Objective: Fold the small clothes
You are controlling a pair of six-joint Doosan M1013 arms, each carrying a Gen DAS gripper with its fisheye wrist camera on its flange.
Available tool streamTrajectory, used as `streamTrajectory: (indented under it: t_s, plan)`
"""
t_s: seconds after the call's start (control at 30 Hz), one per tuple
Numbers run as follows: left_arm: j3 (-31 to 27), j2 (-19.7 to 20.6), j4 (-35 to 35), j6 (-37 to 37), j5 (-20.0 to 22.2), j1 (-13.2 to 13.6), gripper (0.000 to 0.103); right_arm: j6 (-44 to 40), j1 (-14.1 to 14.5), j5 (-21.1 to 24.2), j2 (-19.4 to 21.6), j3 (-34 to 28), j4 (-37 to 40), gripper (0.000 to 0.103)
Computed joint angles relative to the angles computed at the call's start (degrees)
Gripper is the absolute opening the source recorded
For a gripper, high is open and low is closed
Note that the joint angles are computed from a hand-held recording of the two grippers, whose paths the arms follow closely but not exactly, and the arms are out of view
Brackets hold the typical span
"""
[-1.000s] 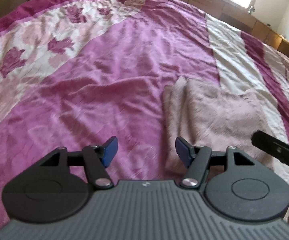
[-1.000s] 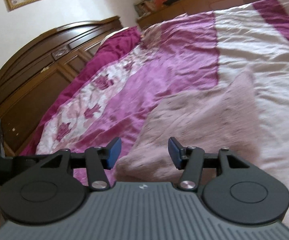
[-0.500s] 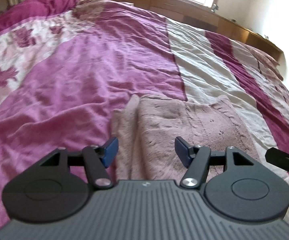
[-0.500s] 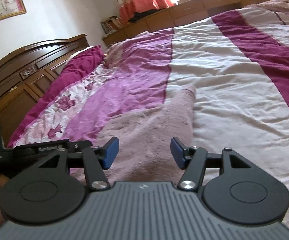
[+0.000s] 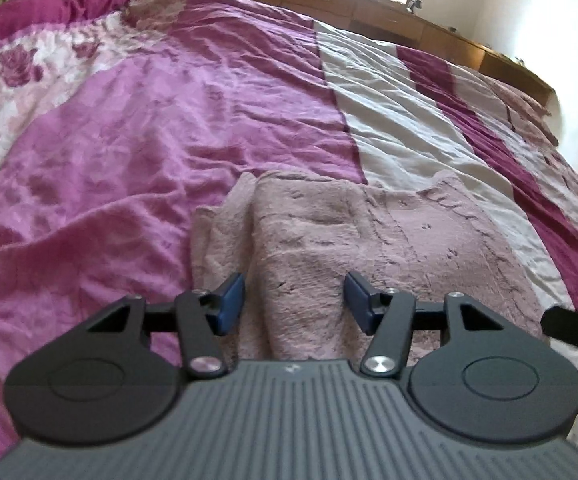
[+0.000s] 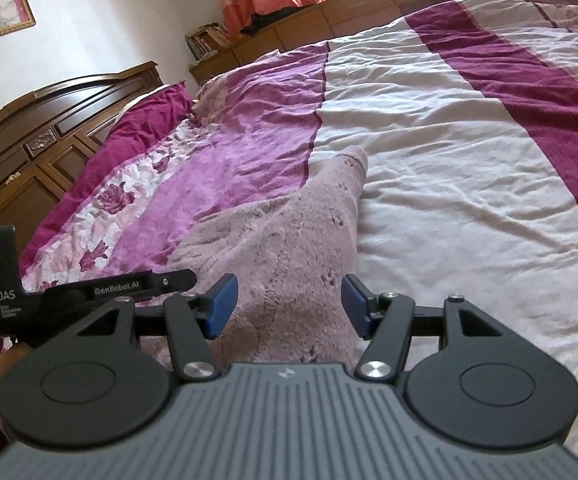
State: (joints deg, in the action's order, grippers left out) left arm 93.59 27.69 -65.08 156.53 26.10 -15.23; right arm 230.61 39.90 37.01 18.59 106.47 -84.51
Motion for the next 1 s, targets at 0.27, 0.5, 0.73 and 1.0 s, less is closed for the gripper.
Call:
streamTrajectory:
  t_s: [0.27,0.5,0.73,1.0]
  plan:
    - [-1.12,1.32,-0.22,-2.81,3.01,0.61,0.059,0.53,-0.25,-1.09,0.54,-0.08,0.23,0.065]
    - [-2.03,2.19,-0.61,-6.76,6.37,1.28,0.056,0.8,-0.25,-1.14,0.71,-0.19,0.21,0.065]
    - [-0.53,1.11,-5.44,-2.19,5.55,0.92,0.024,1.04,-0.28,-1.17,0.72,-0.13,0.04,0.065]
    - [2.13,-2.1,-10.14,6.76,-2.75,0.96,0.022,1.1,-0.07,-0.87,0.84,-0.65,-3.14,0.065]
